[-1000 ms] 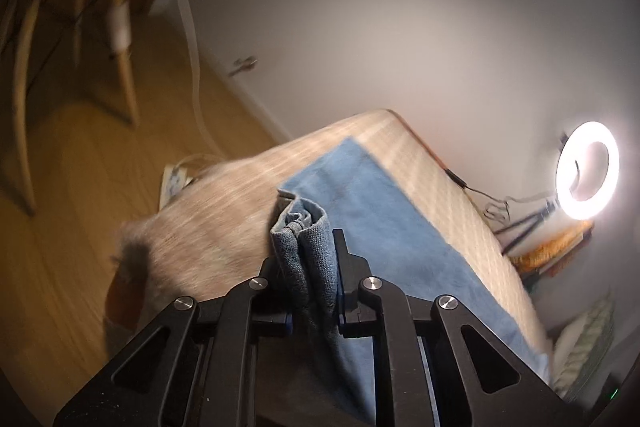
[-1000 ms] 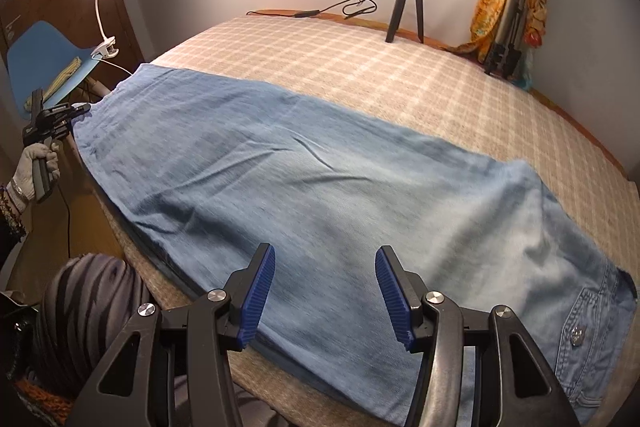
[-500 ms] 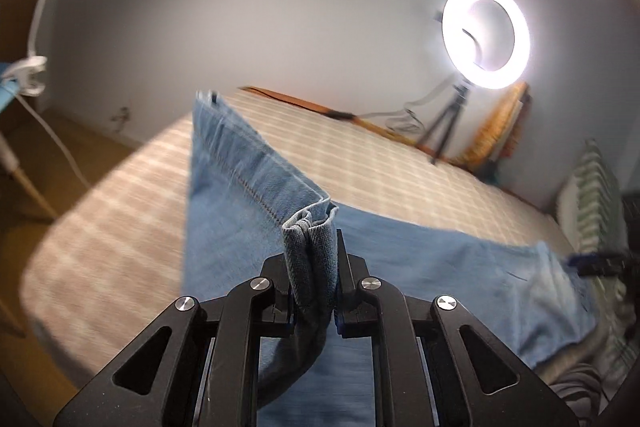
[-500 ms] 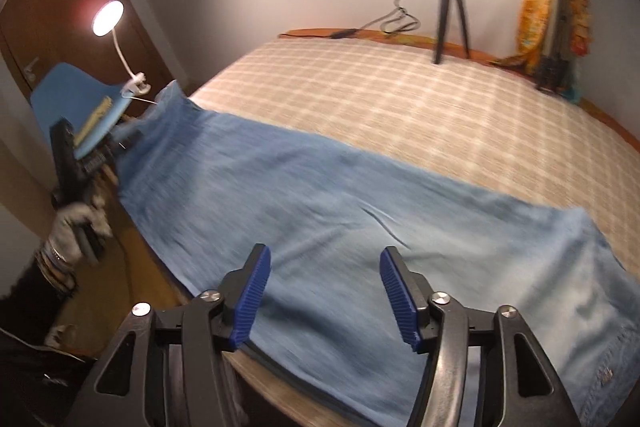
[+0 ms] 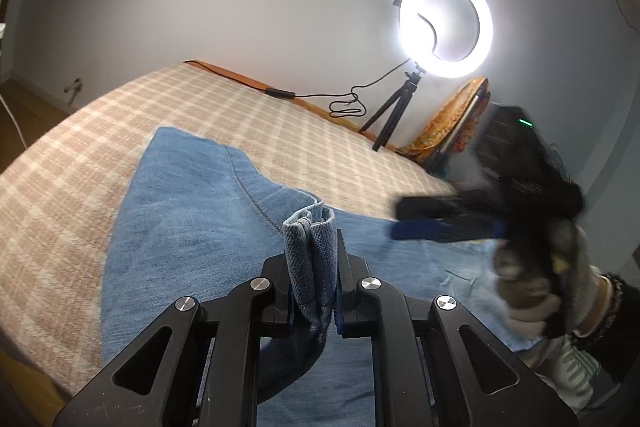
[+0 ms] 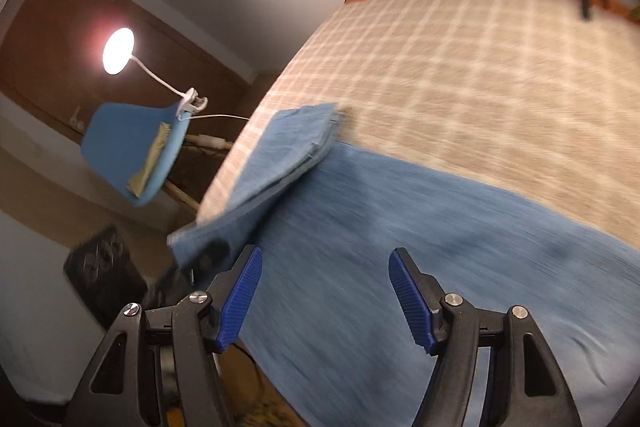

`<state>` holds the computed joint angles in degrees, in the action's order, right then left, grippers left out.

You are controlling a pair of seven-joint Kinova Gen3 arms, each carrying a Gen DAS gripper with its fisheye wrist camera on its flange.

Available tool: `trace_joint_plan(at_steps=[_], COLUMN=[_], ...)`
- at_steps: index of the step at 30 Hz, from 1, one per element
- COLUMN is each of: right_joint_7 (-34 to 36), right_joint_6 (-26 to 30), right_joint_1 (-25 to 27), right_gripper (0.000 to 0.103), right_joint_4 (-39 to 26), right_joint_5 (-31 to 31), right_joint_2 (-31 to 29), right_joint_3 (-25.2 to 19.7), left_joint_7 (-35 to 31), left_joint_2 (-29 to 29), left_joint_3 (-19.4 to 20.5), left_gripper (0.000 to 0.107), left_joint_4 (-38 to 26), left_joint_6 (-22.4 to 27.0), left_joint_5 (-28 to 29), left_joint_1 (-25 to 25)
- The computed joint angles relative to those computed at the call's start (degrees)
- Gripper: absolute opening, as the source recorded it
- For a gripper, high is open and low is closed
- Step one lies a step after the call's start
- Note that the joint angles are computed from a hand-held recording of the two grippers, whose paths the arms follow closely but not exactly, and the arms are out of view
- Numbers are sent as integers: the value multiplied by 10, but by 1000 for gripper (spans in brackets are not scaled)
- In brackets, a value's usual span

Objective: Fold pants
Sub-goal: 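Lift the jeans edge with the left gripper while the right gripper grasps beside it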

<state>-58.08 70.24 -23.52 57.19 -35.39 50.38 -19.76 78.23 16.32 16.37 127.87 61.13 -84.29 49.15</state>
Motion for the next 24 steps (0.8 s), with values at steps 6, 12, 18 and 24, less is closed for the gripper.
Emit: trace_joint_plan(at_steps=[6, 12, 18, 24], right_joint_7=[-93, -136, -104, -58], right_joint_6=[25, 24, -53, -108], right_joint_1=[-31, -62, -71, -67], right_gripper=[69, 55, 8, 6], right_joint_4=[-94, -149, -96, -36], right_joint_5=[-45, -49, -21, 35], right_joint_2=[96, 144, 94, 11], right_joint_3=[-13, -20, -16, 1], left_joint_7=[-13, -37, -89, -101], left_joint_2=[-6, -12, 0, 26], left_joint_3=[4, 6, 1, -13], left_gripper=[11, 11, 11, 11], left_joint_4=[-5, -11, -38, -71], left_joint_6=[1, -5, -15, -50], left_joint_5=[7, 11, 36, -7], left_joint_1=[5, 5, 9, 9])
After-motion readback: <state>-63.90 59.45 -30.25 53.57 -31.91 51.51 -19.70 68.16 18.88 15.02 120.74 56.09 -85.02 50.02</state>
